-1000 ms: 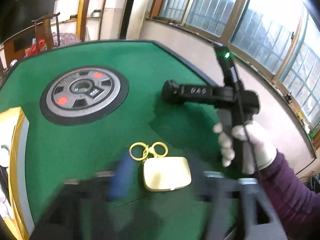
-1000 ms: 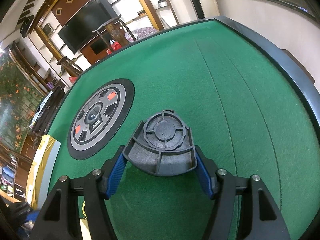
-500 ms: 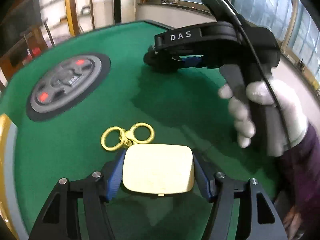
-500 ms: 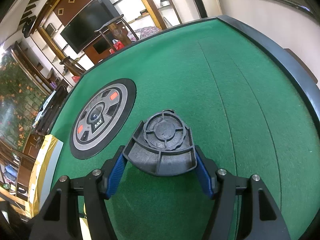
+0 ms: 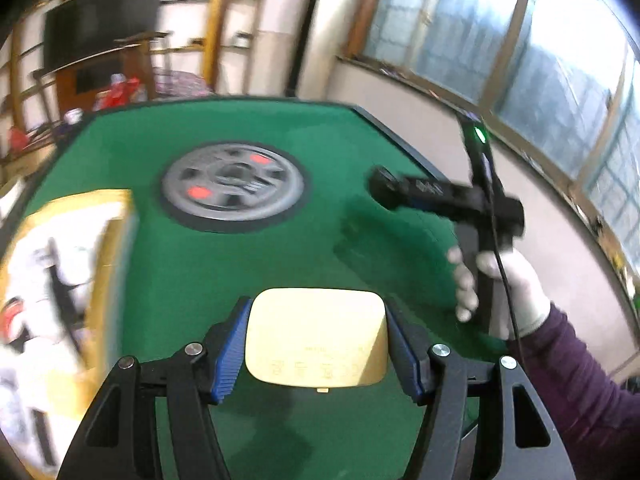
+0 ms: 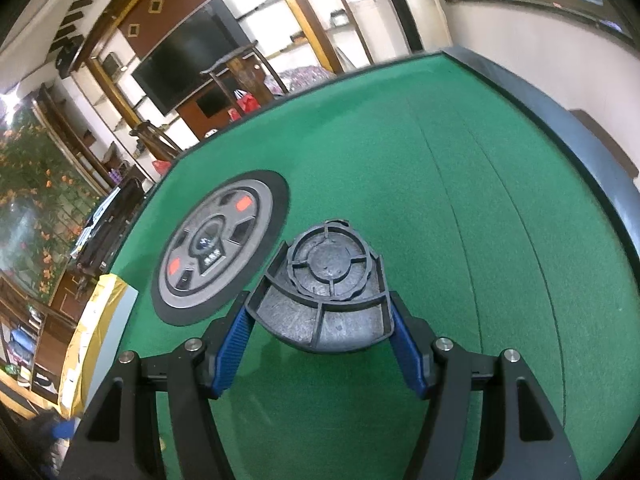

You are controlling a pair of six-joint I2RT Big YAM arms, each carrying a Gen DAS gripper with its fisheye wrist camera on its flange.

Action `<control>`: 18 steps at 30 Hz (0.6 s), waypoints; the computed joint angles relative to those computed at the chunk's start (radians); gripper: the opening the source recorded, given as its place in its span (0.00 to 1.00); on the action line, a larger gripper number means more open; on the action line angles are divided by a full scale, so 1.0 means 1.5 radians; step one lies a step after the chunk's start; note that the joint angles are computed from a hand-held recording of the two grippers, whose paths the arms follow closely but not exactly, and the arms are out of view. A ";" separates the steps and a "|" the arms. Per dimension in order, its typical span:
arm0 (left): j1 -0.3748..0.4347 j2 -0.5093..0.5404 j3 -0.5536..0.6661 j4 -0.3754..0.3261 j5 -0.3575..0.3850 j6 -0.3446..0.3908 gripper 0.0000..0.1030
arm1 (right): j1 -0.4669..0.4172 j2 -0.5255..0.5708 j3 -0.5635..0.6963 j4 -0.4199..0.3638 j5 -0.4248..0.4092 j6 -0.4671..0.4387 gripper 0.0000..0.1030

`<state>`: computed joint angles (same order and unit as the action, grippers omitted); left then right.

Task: Organize rigid objects
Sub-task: 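Carry the cream case into the tray with the left tool while the right tool carries the black cap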

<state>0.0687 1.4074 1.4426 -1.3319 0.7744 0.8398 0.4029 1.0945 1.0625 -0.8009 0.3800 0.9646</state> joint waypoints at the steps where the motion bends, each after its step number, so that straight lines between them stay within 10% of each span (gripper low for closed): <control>1: 0.015 0.009 0.015 -0.006 0.003 -0.002 0.65 | 0.006 0.006 0.009 -0.004 0.003 -0.002 0.62; 18: 0.194 0.185 0.161 0.041 -0.057 -0.104 0.65 | 0.140 0.254 0.322 -0.016 -0.106 -0.092 0.63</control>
